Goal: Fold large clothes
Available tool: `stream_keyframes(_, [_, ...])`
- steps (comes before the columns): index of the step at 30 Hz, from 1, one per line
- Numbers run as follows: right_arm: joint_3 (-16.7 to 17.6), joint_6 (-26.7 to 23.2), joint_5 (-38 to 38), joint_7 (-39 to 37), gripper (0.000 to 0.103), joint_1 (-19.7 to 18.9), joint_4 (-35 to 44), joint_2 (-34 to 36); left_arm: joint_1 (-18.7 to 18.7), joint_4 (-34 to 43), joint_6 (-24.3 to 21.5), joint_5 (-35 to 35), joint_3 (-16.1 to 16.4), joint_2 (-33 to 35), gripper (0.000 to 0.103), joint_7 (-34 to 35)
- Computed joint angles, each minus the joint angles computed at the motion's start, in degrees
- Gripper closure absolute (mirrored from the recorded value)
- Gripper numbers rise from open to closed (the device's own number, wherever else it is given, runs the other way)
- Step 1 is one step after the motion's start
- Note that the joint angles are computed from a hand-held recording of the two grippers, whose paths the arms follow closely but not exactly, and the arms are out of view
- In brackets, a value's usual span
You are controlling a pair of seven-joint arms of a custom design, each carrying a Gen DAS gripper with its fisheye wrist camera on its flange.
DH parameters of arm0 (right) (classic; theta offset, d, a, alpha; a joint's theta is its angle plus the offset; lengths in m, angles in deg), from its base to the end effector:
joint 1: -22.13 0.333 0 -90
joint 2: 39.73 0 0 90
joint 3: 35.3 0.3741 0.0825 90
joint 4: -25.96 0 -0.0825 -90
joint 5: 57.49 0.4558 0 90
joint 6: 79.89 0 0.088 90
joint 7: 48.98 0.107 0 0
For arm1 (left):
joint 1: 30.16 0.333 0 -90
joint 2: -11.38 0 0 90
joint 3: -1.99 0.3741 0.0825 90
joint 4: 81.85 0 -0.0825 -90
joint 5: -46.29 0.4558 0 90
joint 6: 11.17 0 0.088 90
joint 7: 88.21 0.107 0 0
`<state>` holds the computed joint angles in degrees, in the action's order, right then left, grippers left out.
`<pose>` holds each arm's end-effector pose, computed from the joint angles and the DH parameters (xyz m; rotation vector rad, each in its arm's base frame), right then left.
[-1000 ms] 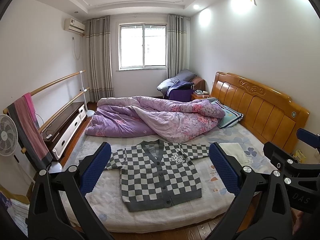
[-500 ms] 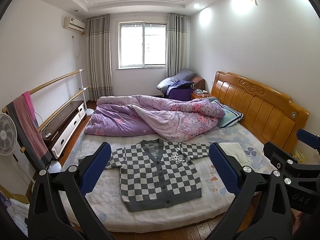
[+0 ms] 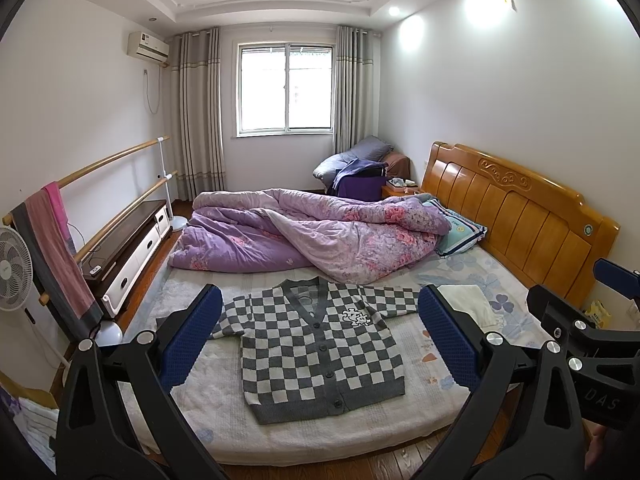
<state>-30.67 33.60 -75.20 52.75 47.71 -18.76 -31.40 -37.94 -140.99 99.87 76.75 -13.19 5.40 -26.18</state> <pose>0.5196 0.2699 1.0573 -1.7276 1.3109 -0.8569 0.4596 -0.1784 1.0770 -1.6117 1.3748 -0.8750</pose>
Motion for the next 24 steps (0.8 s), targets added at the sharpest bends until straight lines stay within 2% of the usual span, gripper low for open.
stream_keyframes(20, [-0.2, 0.3, 0.0, -0.2, 0.007, 0.1, 0.4, 0.6, 1.2, -2.5, 2.2, -0.9, 0.5, -1.0, 0.005, 0.1])
stream_keyframes(24, [-0.3, -1.2, -0.1, -0.4, 0.007, 0.5, 3.2, 2.1, 1.5, -3.1, 2.4, -1.2, 0.5, -1.4, 0.005, 0.2])
